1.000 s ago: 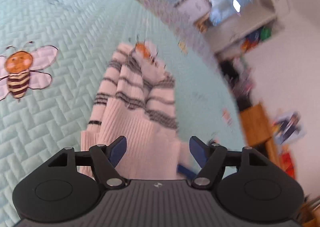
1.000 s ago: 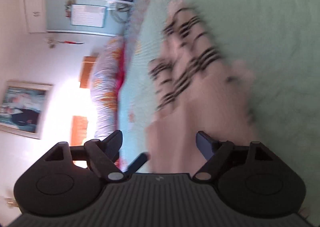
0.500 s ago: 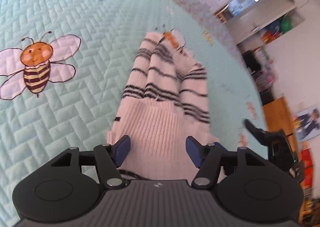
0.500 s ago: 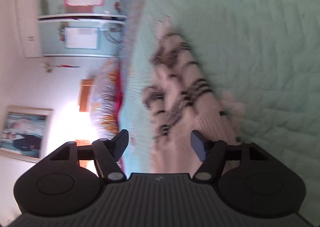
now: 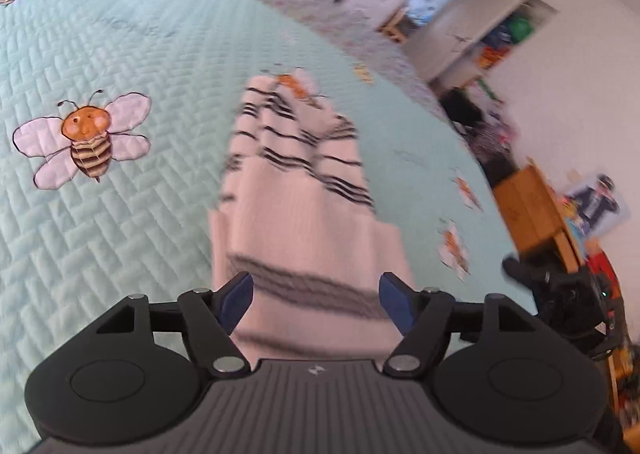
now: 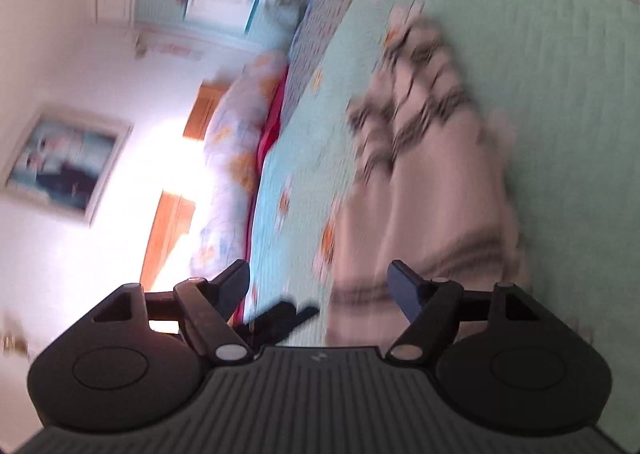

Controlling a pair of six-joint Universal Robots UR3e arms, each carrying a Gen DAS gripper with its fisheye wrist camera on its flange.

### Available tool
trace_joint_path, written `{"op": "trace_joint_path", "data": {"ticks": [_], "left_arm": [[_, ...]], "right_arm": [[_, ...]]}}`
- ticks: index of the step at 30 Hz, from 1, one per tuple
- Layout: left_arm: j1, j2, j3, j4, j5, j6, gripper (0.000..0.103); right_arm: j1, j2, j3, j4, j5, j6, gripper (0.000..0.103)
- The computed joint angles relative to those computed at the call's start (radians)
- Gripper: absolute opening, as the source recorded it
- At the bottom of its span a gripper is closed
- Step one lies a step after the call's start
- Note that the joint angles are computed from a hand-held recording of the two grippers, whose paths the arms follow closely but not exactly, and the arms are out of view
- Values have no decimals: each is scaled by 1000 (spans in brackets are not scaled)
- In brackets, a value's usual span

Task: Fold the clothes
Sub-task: 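Lay the rolled hem onto the strip and release both tools, then withdraw both tools above the folded sweater bundle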

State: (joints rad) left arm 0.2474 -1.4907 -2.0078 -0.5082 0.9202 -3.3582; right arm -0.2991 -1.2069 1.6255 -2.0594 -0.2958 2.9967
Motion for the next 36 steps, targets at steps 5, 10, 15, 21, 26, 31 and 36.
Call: {"op": "trace_joint_path", "data": {"ticks": [5, 10, 15, 21, 26, 31, 36], "left_arm": [[-40, 13, -95, -20, 116, 2, 73], [54, 194, -180, -73, 18, 27, 73], [76, 187, -90, -100, 43, -16, 73], [25, 118, -96, -24, 7, -58, 75], [-80, 15, -95, -41, 142, -120, 75], [-77, 162, -131, -73, 115, -105, 76], [-64, 267, -177, -111, 113, -147, 75]], "right_arm": [[-54, -64, 198, -61, -78, -23, 73], [-134, -218, 313, -5, 14, -110, 80], [-145, -168, 326, -271, -91, 126, 81], [-146, -185, 321, -117, 18, 43, 81], [-52, -135, 314, -325, -170, 246, 76], [-34, -312, 411, -414, -162, 210, 82], [38, -330, 416, -441, -268, 316, 82]]}}
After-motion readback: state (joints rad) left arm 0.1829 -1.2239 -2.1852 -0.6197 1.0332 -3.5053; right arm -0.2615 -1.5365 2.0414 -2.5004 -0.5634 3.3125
